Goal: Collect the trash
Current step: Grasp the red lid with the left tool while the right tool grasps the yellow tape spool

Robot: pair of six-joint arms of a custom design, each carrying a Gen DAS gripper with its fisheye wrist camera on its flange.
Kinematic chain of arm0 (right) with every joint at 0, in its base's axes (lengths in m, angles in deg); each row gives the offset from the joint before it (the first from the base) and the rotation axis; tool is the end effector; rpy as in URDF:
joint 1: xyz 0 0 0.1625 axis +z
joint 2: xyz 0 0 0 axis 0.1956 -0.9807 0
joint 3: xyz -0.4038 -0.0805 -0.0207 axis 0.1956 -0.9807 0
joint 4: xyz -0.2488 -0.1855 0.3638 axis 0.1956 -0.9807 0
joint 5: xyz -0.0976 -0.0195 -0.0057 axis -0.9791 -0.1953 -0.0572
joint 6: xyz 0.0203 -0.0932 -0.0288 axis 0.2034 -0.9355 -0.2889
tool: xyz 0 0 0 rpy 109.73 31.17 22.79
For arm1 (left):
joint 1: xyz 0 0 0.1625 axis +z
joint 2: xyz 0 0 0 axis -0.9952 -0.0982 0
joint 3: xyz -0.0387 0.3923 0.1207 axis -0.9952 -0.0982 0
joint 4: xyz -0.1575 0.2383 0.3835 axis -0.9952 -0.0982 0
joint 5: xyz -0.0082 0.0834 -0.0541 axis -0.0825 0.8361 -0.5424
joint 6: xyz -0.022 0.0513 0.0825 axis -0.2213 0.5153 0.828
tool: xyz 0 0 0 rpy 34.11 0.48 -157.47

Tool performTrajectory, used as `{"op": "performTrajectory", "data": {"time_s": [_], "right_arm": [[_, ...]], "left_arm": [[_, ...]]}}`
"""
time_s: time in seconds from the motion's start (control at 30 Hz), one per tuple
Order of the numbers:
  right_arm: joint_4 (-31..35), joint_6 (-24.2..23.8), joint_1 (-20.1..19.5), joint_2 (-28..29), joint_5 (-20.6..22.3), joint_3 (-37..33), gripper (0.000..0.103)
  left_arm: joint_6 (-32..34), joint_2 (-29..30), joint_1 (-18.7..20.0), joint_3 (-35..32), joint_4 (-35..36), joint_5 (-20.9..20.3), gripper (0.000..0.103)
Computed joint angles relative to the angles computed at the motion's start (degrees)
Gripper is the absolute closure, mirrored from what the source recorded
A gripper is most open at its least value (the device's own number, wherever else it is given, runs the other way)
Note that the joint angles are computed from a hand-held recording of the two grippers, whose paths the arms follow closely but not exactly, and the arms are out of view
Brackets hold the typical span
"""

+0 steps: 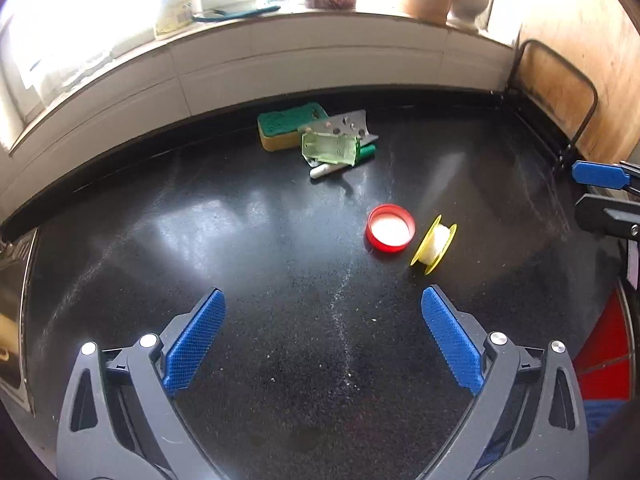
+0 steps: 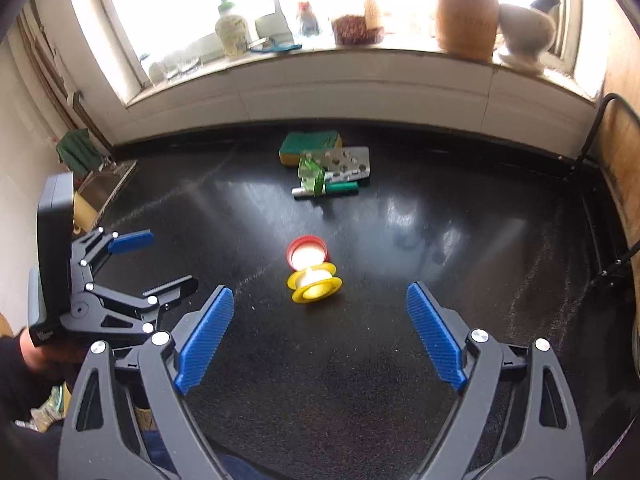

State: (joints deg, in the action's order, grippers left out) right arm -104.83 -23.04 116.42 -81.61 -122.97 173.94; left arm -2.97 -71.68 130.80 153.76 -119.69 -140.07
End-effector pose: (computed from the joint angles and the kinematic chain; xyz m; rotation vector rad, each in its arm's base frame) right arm 0.3763 -0.3934 0.2245 0.0544 -2.3942 0.7846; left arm -0.2327 -0.5108 0.2998 1.1829 2.3635 -0.3059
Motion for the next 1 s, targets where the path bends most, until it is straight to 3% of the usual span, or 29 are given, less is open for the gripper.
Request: {"op": "performTrajectory", "data": {"time_s": [0.13, 0.43, 0.5, 0.53, 0.67, 1.0], "right_arm": [[-5.6, -5.9, -4.2, 2.6, 3.4, 1.7, 0.018], [-12.3, -17.7, -10.7, 10.0, 5.4, 1.2, 0.02], [-11.5, -18.5, -11.4, 10.5, 5.8, 0.9, 0.035], [-11.2, -18.8, -11.5, 10.3, 6.3, 1.0, 0.048], [-11.3, -20.2, -11.6, 8.9, 7.3, 1.5, 0.049], [-8.6, -17.1, -11.2, 2.0, 5.5, 3.7, 0.049]], "left_arm": [[2.2, 1.4, 2.0, 0.3, -1.3, -1.0, 0.007], [6.3, 5.8, 5.9, 0.7, -6.1, -2.4, 0.007], [6.5, 6.9, 6.2, 0.3, -6.0, -2.9, 0.007], [6.9, 7.5, 6.3, 0.2, -6.3, -3.0, 0.007], [8.6, 9.5, 6.1, -0.3, -6.9, -4.5, 0.007], [9.7, 16.7, 4.2, -1.5, -11.7, -7.3, 0.01]]}}
